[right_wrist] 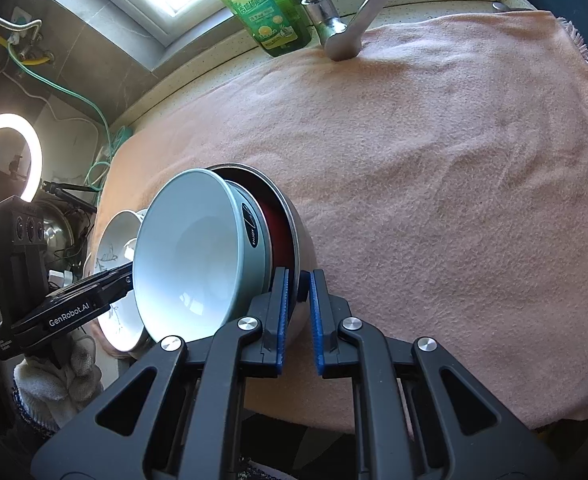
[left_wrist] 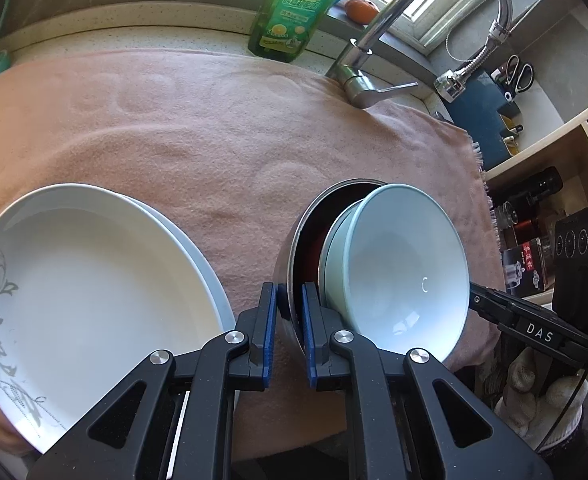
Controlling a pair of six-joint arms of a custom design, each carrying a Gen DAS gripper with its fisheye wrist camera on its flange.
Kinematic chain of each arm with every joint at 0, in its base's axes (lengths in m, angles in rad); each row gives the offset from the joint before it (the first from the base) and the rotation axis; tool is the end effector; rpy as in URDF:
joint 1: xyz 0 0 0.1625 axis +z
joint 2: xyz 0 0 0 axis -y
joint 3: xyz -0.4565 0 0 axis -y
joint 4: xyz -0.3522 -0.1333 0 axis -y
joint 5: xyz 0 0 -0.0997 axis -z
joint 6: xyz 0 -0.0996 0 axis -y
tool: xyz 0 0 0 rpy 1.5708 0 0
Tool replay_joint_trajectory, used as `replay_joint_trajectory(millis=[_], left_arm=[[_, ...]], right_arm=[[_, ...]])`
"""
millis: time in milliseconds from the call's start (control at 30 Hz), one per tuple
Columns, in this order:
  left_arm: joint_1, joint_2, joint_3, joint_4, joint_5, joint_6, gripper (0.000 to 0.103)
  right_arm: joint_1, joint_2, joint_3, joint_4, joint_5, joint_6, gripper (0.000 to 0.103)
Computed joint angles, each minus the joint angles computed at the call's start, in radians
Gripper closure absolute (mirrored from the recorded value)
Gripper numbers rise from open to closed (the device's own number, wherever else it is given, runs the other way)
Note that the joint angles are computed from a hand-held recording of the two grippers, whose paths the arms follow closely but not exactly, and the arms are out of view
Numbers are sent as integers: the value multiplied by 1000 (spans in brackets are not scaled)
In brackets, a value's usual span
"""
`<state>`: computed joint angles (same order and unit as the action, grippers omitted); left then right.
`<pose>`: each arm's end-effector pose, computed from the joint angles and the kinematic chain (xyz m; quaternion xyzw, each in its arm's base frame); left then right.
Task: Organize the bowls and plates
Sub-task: 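Carry the nested bowl stack with both grippers onto the plate stack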
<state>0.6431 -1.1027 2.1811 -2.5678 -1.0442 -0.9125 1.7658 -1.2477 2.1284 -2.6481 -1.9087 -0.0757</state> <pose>-0.2620 -0.4255 0.1656 0.0179 0.9646 -0.1831 0.1888 0.1924 -0.4567 0.2511 0.1160 -0.9743 0.1066 0.1613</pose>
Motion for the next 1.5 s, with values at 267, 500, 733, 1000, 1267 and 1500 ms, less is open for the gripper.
replay_joint_trajectory(millis=[267, 500, 733, 1000, 1267, 1500], left_arm=[[-16, -19, -8, 1, 15, 3, 92], [-36, -66, -4, 29, 52, -8, 93], [-65, -154, 26, 87, 102, -63, 93], [-87, -268, 69, 194, 151, -159, 93], [-95, -370, 106, 295, 169, -244, 93], [-93, -430, 127, 355, 167, -283, 93]], right_arm=[[42, -16, -23, 10, -3, -1, 92], [94, 7, -55, 17, 3, -1, 92], [147, 53, -81, 21, 28, 1, 92], [197, 127, -104, 23, 55, 10, 92], [230, 191, -114, 24, 69, 30, 92], [241, 228, -112, 26, 75, 48, 92]])
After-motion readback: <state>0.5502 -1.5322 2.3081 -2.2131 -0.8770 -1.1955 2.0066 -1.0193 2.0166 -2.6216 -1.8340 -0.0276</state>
